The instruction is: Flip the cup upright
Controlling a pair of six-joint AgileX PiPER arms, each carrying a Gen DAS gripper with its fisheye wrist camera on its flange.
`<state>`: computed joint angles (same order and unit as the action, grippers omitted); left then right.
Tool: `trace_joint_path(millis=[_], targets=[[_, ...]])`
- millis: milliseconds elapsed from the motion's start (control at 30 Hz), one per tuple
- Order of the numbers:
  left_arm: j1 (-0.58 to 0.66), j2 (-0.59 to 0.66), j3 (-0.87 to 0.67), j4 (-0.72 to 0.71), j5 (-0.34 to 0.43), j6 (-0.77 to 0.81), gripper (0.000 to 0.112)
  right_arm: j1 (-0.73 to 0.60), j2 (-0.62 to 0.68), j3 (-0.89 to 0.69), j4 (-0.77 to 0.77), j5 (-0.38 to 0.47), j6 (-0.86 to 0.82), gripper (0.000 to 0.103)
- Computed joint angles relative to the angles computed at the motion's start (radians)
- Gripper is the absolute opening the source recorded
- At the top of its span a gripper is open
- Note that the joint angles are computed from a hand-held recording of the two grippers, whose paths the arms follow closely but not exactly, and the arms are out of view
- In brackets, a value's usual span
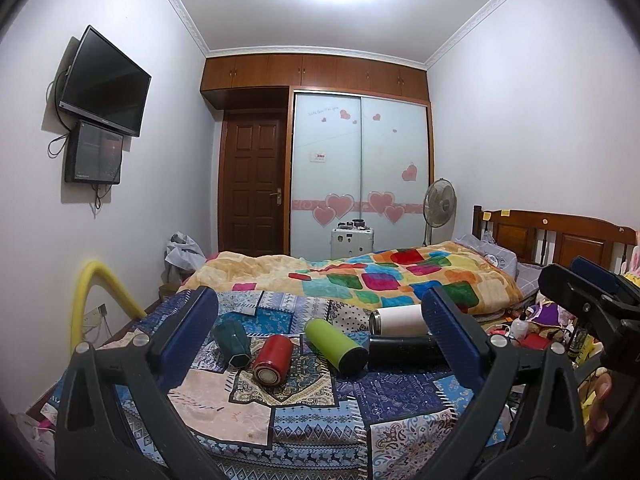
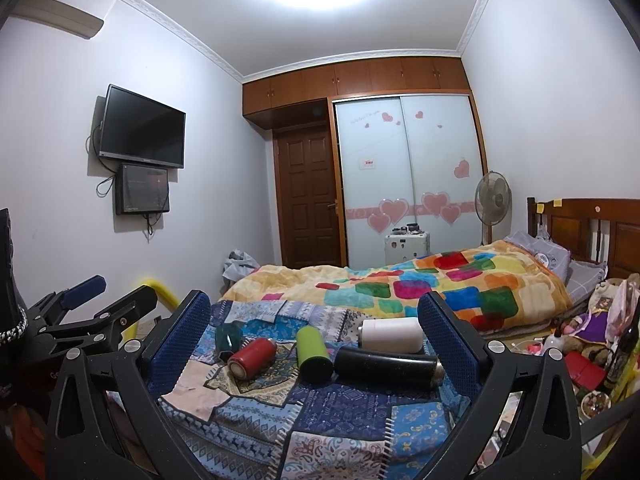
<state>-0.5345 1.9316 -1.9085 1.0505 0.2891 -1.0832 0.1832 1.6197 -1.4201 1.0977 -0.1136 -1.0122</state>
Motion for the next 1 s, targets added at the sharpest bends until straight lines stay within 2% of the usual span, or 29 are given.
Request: trace_joint_path(millis=[1000], targets=[[-0.004, 0.000, -0.008, -0.016, 0.005, 0.015, 0.103, 0.006, 0.004, -0.001, 0.022, -0.003, -0.021, 0.103]])
